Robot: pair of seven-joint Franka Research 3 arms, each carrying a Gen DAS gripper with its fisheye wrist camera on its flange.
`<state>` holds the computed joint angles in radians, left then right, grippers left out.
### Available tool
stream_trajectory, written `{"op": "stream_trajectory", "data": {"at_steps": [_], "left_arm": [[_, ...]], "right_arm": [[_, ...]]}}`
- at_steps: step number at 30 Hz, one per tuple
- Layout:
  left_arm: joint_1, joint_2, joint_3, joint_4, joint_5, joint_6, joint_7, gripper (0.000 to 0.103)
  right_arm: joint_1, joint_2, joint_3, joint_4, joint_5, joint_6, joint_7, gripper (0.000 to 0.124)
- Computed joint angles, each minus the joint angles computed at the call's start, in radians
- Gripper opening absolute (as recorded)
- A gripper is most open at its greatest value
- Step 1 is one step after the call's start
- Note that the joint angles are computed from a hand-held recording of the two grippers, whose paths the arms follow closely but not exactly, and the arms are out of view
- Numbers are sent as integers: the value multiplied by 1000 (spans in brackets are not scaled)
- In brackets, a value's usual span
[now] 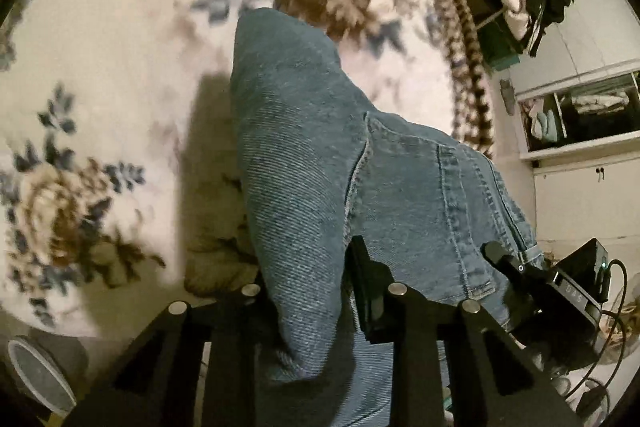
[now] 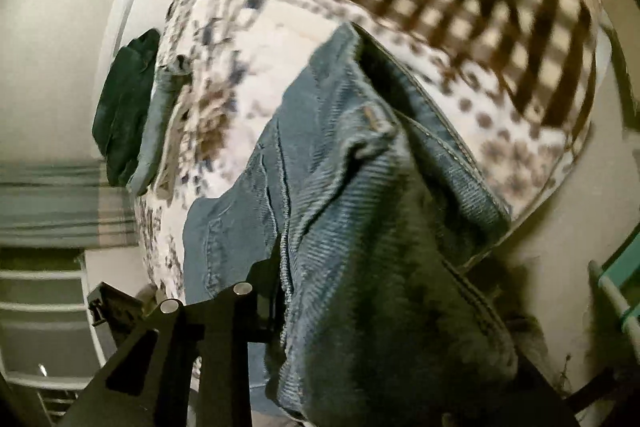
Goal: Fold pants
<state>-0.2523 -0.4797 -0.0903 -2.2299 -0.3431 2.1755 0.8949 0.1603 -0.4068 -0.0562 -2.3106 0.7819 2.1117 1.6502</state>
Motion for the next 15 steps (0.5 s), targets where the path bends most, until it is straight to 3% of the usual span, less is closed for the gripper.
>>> {"op": "stream_trajectory", "data": {"at_steps": [3, 8, 11, 15], "left_arm": [[28, -7, 2, 82, 43, -49, -41, 23], [81, 27, 35, 198, 89, -49, -55, 23], [118, 92, 67, 266, 110, -9, -7, 23], [183, 221, 123, 376, 72, 37, 96, 23]], "right_arm": [[15, 51, -6, 119, 8, -49, -7, 30], [43, 211, 17, 400, 40, -100, -15, 30], [56, 320, 49, 550, 54, -73, -11, 30], [93, 572, 120, 844, 48, 23, 37, 30]]}}
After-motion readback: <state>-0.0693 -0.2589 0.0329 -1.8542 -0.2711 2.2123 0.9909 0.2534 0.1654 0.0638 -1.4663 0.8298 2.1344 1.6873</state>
